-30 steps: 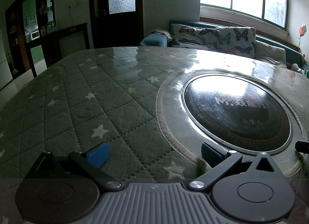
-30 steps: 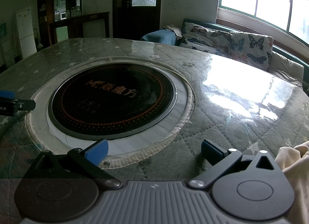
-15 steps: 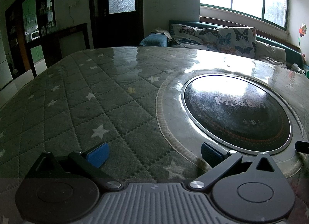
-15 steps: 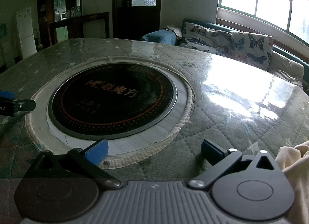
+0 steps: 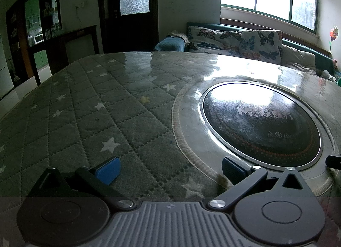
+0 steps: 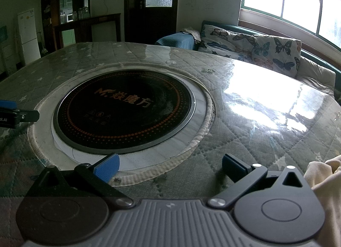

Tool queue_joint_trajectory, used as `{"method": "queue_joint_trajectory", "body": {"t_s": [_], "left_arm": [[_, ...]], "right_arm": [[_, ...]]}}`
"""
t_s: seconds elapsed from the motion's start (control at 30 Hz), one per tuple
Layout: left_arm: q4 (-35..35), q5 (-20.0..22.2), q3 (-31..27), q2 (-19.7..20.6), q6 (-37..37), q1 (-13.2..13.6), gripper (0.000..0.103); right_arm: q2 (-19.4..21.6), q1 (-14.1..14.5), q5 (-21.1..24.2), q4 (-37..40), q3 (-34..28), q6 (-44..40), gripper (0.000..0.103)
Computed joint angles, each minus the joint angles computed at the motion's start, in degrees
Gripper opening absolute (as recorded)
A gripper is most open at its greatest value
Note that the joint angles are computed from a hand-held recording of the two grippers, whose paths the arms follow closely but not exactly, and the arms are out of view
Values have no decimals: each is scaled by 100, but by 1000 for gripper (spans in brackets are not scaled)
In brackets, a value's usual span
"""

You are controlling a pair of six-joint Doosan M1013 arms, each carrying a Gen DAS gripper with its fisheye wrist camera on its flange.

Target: Fold clothes

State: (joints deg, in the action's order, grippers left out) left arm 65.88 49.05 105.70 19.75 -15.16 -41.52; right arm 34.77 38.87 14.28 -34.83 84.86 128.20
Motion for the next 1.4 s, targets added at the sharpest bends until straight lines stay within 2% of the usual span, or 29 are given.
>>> {"method": "queue_joint_trajectory", "body": {"t_s": [1.4], "left_arm": [[-2,0,-1,0,4,2,103]], "right_arm": [[1,-1,-3,-5,1,3,103]]}}
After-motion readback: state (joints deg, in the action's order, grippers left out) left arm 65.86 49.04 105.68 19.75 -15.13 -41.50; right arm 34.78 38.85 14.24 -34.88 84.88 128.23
